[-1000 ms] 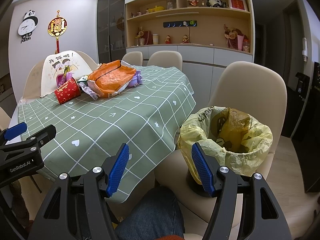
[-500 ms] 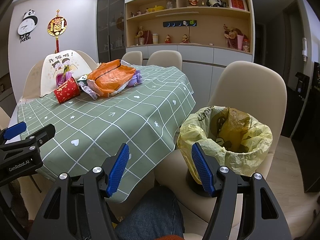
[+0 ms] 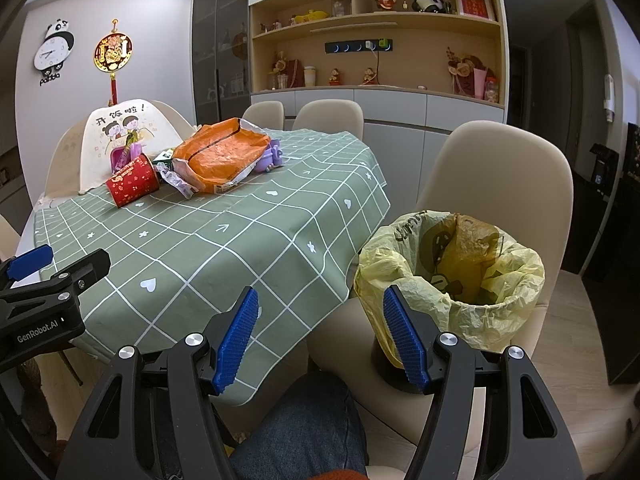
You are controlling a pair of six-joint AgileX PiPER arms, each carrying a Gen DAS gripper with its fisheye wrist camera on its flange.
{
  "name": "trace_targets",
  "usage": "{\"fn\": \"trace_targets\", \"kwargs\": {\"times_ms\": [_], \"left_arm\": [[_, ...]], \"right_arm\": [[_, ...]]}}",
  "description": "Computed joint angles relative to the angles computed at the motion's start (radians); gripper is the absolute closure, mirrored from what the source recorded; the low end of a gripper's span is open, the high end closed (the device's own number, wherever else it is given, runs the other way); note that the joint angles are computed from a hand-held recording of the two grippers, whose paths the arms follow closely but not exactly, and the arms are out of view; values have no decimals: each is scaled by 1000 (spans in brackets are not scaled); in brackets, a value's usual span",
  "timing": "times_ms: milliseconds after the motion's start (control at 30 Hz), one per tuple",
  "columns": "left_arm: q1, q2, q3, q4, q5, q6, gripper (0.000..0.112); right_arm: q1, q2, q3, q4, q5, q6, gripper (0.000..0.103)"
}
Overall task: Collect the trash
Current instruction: 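Grasp the red can with the left tool while the right tool grasps the orange bag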
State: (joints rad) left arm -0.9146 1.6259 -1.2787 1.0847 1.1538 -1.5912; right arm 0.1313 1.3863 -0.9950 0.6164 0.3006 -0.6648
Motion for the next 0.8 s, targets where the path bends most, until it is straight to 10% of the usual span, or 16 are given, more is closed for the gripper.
{"fn": "trace_targets", "kwargs": {"times_ms": [367,600,800], "left_arm": [[192,-113,21,25,-102,102,18],[569,-189,32,-307,-492,524,18],[741,-93,-42,-524,-558,840,18]], "right_arm": [[67,127,-214,-95,47,70,42],[181,315,-484,-249,147,211,42],[214,501,-759,-292,296,286,42]]}}
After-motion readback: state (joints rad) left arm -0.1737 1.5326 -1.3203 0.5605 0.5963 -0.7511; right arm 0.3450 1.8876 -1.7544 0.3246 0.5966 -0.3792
